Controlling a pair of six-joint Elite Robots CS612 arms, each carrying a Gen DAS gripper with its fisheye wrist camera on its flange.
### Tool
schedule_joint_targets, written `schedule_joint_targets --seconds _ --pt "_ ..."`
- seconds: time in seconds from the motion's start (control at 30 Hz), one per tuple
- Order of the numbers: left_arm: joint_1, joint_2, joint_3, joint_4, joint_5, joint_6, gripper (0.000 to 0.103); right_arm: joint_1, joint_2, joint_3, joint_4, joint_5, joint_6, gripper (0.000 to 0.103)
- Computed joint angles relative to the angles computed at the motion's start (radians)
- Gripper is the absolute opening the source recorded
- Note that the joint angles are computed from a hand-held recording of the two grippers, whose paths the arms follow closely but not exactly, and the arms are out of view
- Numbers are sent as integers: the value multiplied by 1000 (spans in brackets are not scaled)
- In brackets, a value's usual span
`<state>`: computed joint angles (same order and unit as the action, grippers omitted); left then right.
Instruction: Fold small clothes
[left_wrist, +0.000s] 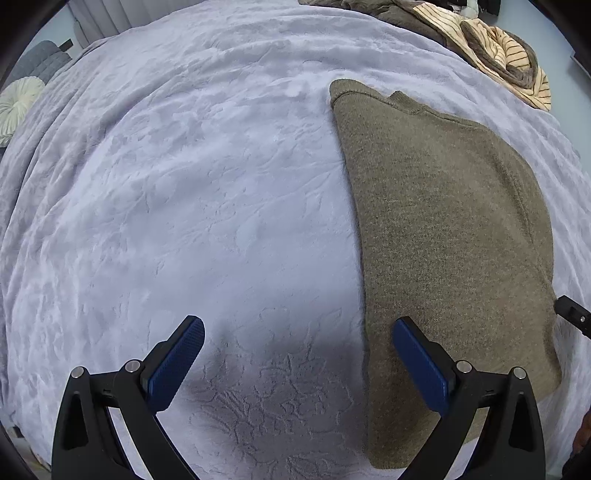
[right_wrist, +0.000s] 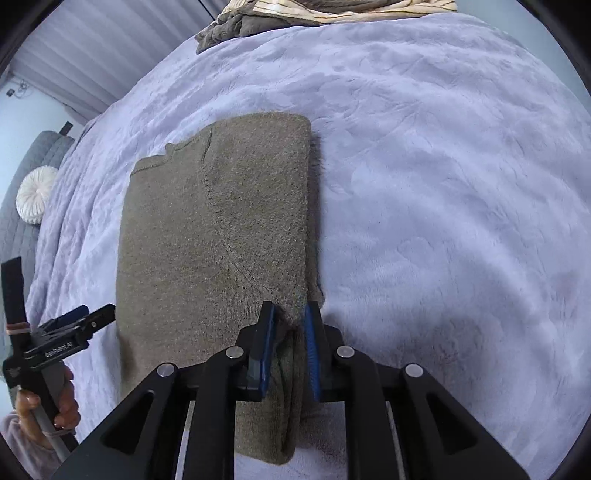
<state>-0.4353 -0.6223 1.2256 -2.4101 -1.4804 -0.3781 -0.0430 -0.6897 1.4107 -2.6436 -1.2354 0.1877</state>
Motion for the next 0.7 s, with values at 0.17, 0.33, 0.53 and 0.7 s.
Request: schedule_joint_targets --seconds 0.17,0.33,0.53,0.7 --pt "2 -4 8 0 -3 3 102 -6 -25 35 -2 29 27 20" --pt "1 -8 10 13 0 9 102 -9 -38 59 15 37 36 23" --pt "0 -9 8 36 -1 11 102 -16 -36 61 18 66 48 39" --pt "4 -15 19 11 -14 0 102 -18 -34 58 13 72 43 45"
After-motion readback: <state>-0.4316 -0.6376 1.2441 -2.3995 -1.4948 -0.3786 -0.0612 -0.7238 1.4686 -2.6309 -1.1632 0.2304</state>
